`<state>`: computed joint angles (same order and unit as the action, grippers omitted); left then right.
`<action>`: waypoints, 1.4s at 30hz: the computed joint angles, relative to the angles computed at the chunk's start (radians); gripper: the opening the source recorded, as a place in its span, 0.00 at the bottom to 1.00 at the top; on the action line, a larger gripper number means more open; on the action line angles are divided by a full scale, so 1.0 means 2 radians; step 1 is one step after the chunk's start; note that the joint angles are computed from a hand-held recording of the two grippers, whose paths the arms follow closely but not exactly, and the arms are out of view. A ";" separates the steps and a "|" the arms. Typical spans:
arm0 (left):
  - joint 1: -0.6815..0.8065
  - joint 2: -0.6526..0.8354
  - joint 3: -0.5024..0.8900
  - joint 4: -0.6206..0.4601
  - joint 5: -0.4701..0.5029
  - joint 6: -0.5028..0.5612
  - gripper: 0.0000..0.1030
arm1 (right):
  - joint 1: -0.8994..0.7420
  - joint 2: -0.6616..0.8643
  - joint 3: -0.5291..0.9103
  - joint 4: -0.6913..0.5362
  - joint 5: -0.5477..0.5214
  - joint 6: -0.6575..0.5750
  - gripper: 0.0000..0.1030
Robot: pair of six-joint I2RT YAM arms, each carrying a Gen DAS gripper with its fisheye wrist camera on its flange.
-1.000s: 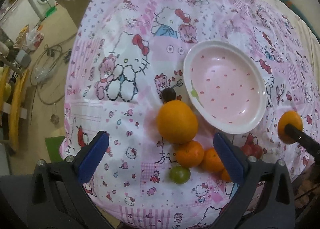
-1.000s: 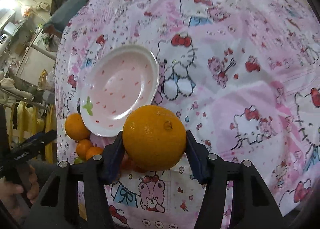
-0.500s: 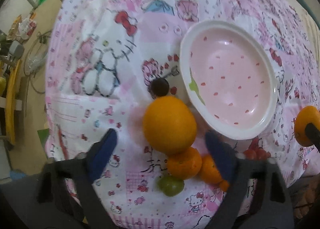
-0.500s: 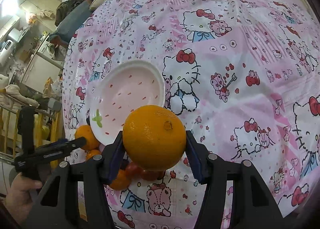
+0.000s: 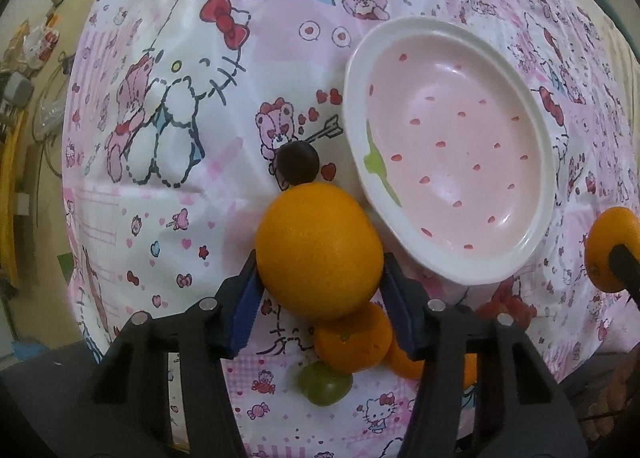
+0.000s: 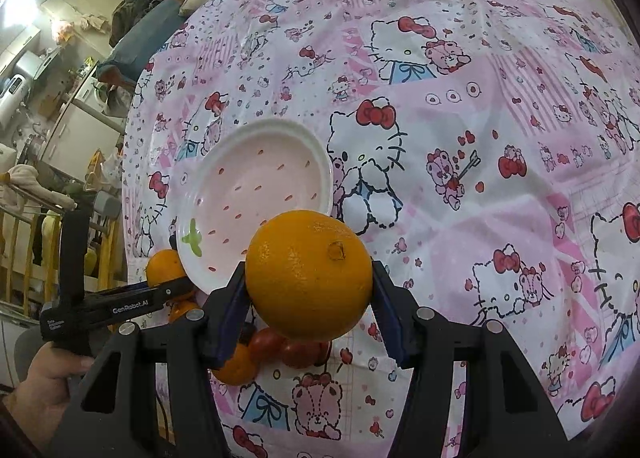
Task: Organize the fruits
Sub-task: 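Close the left tool on the other large orange while the right tool holds its orange, then lower the right tool's orange onto the plate and open while the left tool lifts its orange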
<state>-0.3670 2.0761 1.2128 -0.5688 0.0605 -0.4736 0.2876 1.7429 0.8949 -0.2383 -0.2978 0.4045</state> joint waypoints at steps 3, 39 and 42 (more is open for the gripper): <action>0.002 -0.020 -0.019 0.003 -0.002 -0.001 0.50 | 0.004 0.002 0.002 0.000 0.004 -0.003 0.58; -0.009 -0.086 0.071 -0.030 -0.054 0.099 0.50 | -0.002 0.032 0.081 -0.003 0.029 -0.053 0.58; -0.005 -0.058 0.100 -0.035 -0.053 0.105 0.50 | 0.001 0.076 0.122 -0.009 0.032 -0.070 0.58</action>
<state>-0.3762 1.9609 1.4124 -0.6392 -0.0461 -0.2633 0.2888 1.8940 1.1399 -0.2568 -0.2333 0.2644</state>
